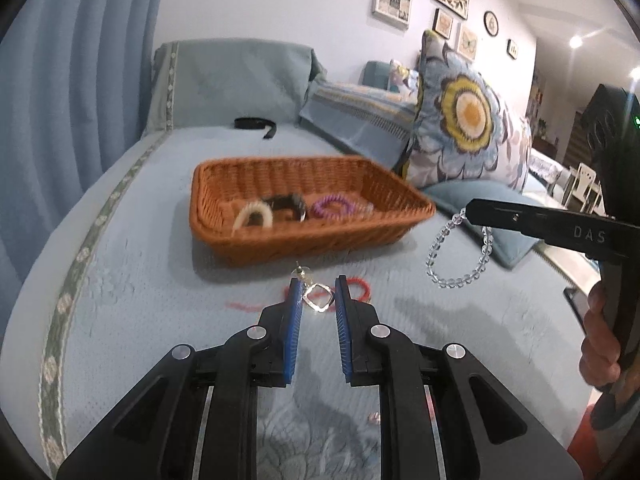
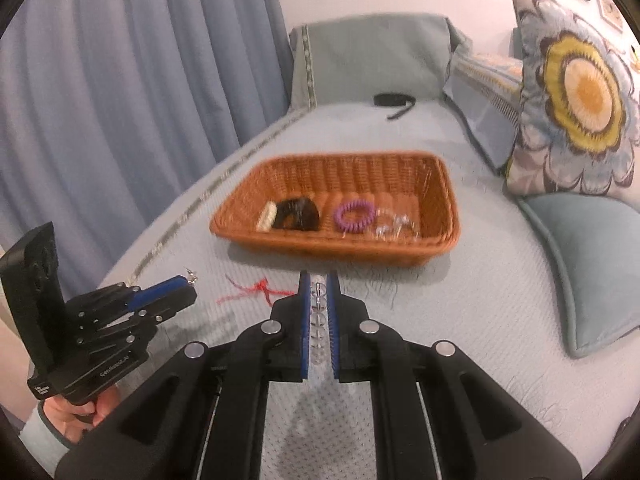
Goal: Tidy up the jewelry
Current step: 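Carry the clasp and bead bracelet into the basket and open both tools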
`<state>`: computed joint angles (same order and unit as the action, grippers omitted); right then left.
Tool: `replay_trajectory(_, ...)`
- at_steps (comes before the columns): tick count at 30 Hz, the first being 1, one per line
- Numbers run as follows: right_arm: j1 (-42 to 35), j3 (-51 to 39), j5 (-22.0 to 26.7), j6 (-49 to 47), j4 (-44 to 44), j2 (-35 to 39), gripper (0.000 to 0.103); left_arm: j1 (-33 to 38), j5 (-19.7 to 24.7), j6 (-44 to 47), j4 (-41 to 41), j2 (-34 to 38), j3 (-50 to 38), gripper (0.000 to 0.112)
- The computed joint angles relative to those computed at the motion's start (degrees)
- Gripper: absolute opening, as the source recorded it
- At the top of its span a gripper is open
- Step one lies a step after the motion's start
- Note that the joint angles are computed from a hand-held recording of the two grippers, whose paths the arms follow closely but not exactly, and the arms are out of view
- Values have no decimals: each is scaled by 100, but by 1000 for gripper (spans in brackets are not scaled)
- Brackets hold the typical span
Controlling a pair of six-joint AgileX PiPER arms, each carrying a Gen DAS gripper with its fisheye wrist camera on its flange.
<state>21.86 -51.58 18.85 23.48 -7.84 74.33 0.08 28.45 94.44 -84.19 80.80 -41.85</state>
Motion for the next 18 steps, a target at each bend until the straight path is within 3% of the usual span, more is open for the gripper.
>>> replay_trajectory(8, -387, -1302, 364, -550, 238, 721, 6, -388, -72, -922, 495, 746, -1404, 15)
replay_trajectory(18, -717, -3379, 981, -2148, 1699, 2828, 6, -556, -291, -2232, 1550, 2263, -3133, 15)
